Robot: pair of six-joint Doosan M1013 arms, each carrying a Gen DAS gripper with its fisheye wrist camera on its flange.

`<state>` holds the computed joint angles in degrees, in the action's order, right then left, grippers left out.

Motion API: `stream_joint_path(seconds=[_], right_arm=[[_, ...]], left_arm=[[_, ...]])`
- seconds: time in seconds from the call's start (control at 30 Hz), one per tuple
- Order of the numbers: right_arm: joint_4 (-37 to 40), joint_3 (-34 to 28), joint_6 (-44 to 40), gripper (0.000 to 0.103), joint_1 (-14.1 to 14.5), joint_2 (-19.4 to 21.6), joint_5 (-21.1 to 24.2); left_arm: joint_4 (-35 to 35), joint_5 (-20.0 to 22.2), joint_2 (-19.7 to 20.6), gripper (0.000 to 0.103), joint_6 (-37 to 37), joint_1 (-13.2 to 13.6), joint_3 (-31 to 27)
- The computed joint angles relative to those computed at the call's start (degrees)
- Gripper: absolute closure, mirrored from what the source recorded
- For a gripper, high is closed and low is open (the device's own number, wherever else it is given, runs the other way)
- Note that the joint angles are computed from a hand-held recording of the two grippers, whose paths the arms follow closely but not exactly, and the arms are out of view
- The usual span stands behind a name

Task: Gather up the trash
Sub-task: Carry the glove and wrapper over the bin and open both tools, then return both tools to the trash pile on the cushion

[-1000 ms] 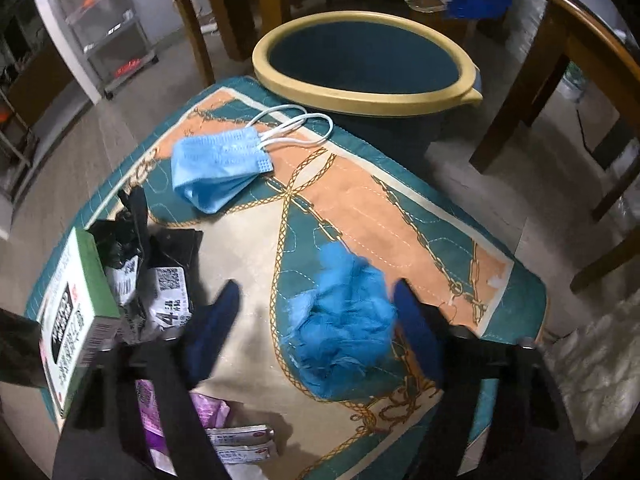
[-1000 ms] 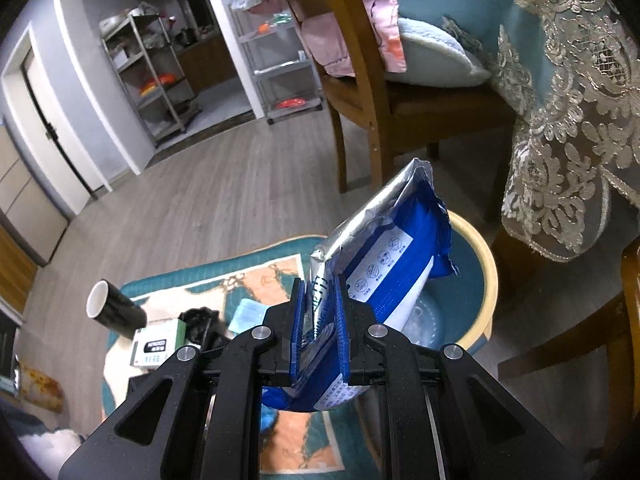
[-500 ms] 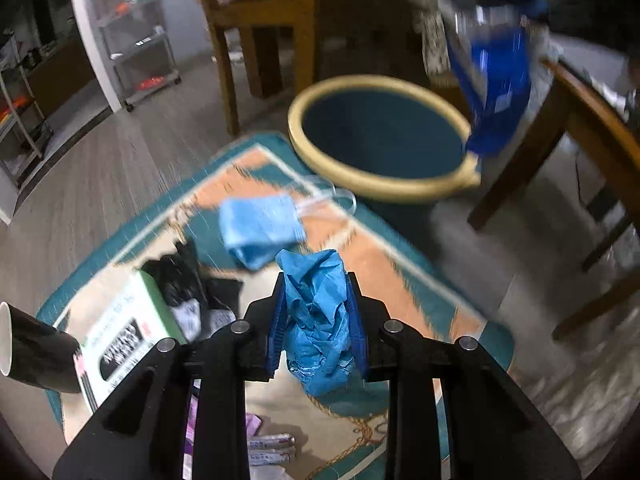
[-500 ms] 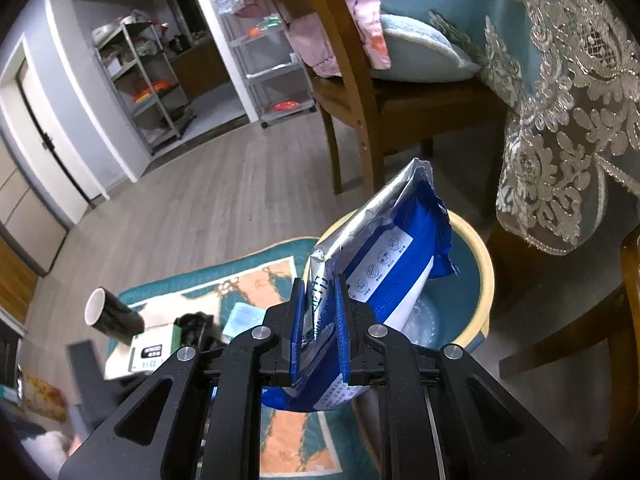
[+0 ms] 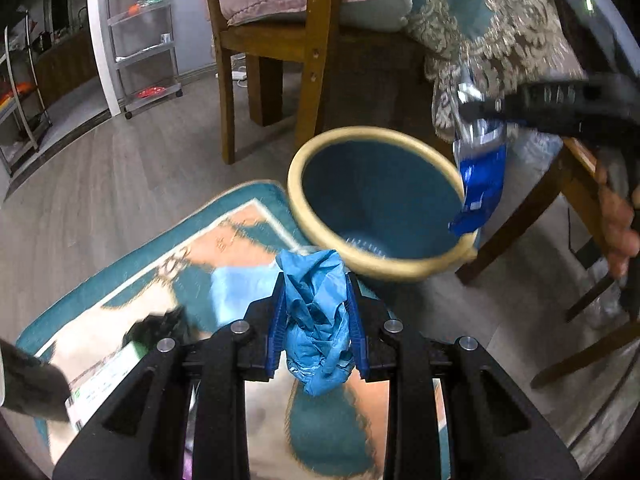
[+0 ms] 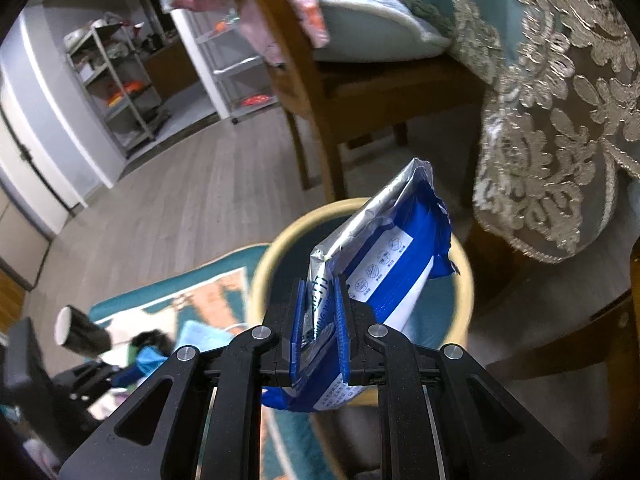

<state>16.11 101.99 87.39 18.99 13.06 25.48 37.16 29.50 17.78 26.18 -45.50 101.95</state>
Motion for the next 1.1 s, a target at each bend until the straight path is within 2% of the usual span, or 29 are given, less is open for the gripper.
stream_joint_path(seconds=[0.2, 0.47, 0.57, 0.7, 0.77, 0.8, 0.83, 0.87, 0.9, 0.93, 1.0, 1.1], right_arm=[[1.12, -0.33, 0.74, 0.087, -1.72, 1.91, -0.33], [-3.22, -0.92, 6.35, 0.087, -3.23, 4.09, -0.96], [-1.03, -0.99, 5.18, 0.087, -3.63, 4.54, -0.87], [2.22, -0.71, 1.62, 0.085, -3.61, 4.45, -2.97], [3.15, -0.53, 0.78, 0.08, -3.61, 4.25, -3.74], [3.22, -0.43, 0.86, 0.073, -3.5, 4.07, -4.34], [3.35, -0.31, 0.88, 0.059, -3.45, 3.93, -4.83], [4.68, -0.01, -0.15, 0.049, -3.47, 3.65, -5.56], [5.78, 0.05, -0.95, 0.032, -3.44, 3.49, -6.08], [7.03, -0.12, -1.89, 0.024, -3.41, 3.43, -6.42], [9.53, 0.12, -4.07, 0.02, -3.42, 2.9, -6.92], [6.14, 0.46, -0.89, 0.011, -2.7, 1.86, -8.16]], left_arm=[[-1.76, -3.02, 3.63, 0.076, 3.63, 1.42, -4.15], [-5.14, -4.53, 9.08, 0.076, 8.94, 2.51, -9.47], [-5.8, -5.61, 10.2, 0.075, 9.7, 2.68, -10.6], [-4.72, -6.87, 10.55, 0.065, 7.89, 2.96, -10.84], [-0.76, -6.41, 10.54, 0.045, 4.19, 2.68, -10.81], [2.37, -6.1, 10.35, 0.04, 0.94, 2.52, -10.52], [3.76, -6.17, 10.18, 0.034, -0.78, 2.47, -10.27], [4.41, -6.42, 9.95, 0.032, -1.78, 2.5, -10.01], [4.62, -6.44, 9.7, 0.031, -2.31, 2.54, -9.83], [5.17, -6.01, 9.49, 0.026, -2.91, 2.48, -9.73], [7.88, -5.48, 8.86, 0.017, -5.6, 2.22, -9.17], [10.76, -3.79, 7.41, 0.01, -9.37, 1.67, -8.29]])
